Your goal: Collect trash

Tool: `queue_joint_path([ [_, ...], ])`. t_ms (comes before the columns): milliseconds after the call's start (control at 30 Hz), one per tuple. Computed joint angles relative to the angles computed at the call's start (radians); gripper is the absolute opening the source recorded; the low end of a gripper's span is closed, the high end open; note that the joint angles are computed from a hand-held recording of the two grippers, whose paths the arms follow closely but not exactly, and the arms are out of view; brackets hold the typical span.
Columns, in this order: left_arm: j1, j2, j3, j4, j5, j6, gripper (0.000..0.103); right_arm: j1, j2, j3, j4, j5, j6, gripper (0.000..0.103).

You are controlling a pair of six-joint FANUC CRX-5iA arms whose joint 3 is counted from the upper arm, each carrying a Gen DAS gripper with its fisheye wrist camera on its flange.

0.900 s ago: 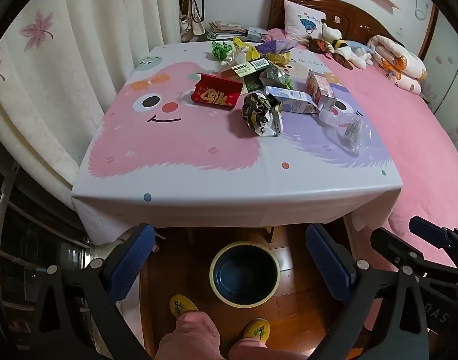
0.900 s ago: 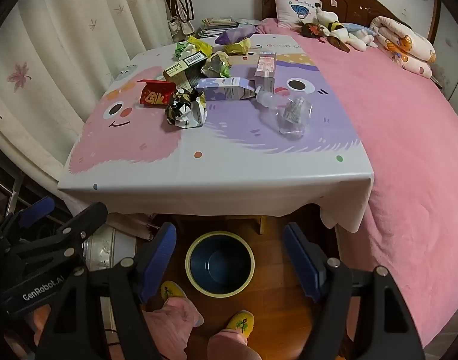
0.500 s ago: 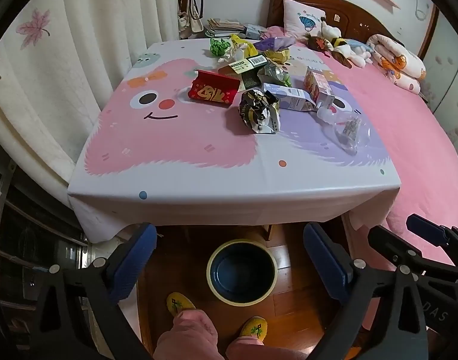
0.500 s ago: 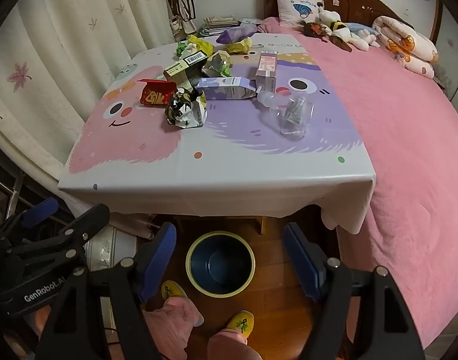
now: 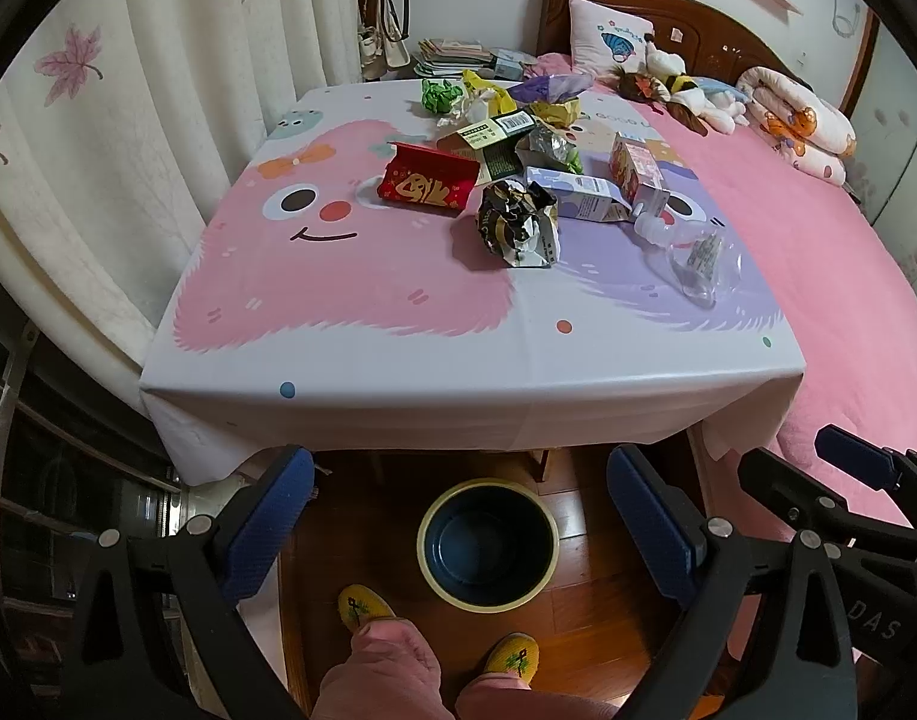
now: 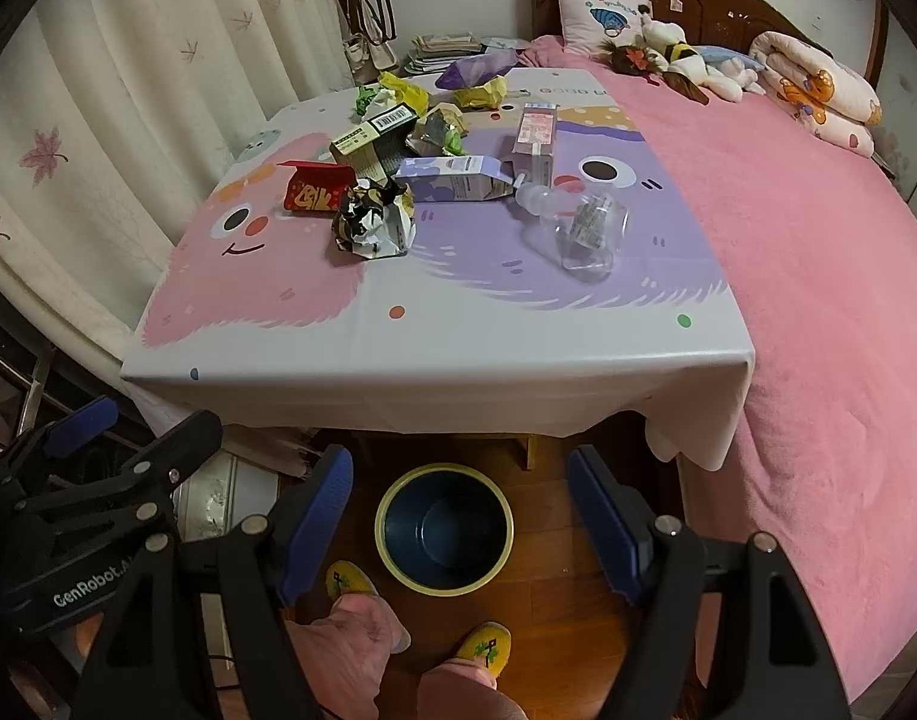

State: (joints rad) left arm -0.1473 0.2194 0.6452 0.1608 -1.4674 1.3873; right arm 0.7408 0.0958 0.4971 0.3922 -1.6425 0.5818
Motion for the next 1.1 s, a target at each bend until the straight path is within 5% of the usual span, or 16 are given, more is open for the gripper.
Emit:
queue_joint_path([
  [1100, 0.013, -0.03, -0.009, -0.007, 0.013, -0.002, 0.097, 0.006, -0.007, 0.005, 0.004, 0.008, 0.008, 0.075],
])
